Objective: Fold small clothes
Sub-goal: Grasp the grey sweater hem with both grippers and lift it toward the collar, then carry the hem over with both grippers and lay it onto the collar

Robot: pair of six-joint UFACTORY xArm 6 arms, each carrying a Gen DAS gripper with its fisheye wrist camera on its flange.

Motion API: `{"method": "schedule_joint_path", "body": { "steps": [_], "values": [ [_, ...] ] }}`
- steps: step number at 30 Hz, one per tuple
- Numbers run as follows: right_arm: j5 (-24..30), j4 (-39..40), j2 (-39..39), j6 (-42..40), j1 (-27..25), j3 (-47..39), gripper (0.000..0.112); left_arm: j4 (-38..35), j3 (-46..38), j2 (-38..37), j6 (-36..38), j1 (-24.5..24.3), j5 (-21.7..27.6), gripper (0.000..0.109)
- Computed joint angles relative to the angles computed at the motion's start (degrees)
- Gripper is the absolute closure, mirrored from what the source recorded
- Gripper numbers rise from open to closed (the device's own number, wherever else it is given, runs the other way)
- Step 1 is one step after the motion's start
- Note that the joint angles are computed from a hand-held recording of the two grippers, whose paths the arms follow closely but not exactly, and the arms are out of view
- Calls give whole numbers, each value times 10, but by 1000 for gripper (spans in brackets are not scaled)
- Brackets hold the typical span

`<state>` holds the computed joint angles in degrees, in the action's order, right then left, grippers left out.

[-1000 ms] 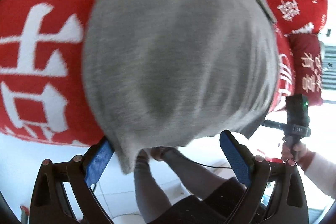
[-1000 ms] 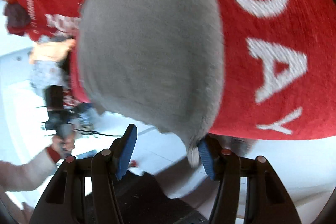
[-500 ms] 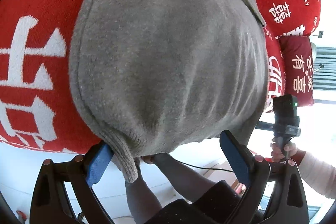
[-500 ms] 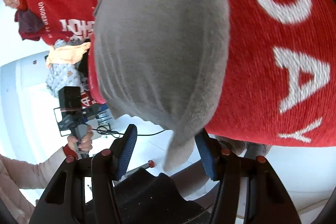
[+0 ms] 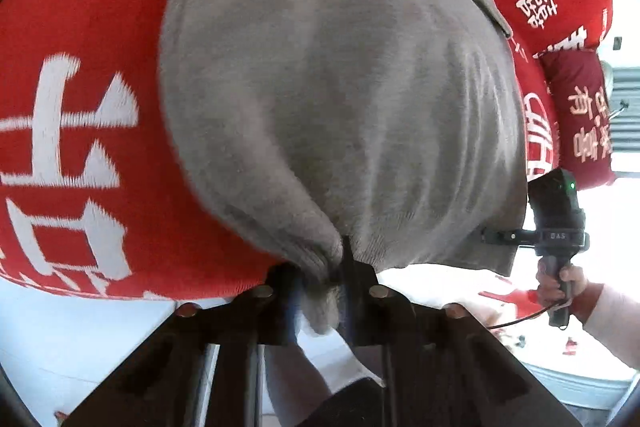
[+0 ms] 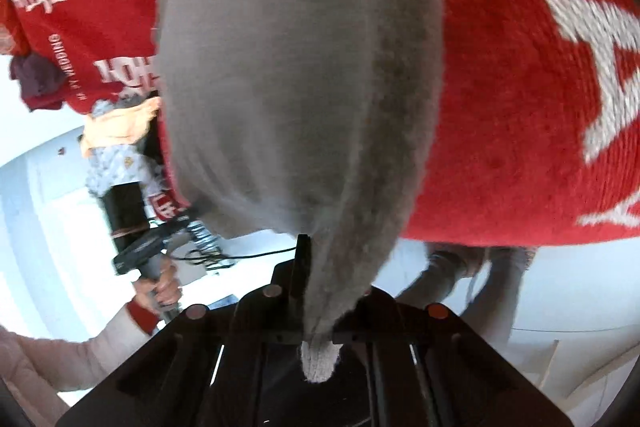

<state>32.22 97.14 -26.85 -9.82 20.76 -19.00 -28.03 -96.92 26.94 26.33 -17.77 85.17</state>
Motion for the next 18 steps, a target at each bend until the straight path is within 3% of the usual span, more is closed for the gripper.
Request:
{"method": "schedule_joint_path", "body": {
  "steps": [6, 11, 18],
  "values": [
    [-21, 70, -29, -48, 6, -22, 106, -60, -27, 8, 7, 12, 25, 93],
    [-35, 61, -43, -47, -4, -44, 106, -112, -79, 24, -1, 20, 47, 93],
    [-62, 9, -60, -28, -31, -74, 106, -158, -228, 100, -34, 24, 71, 93]
  ]
}}
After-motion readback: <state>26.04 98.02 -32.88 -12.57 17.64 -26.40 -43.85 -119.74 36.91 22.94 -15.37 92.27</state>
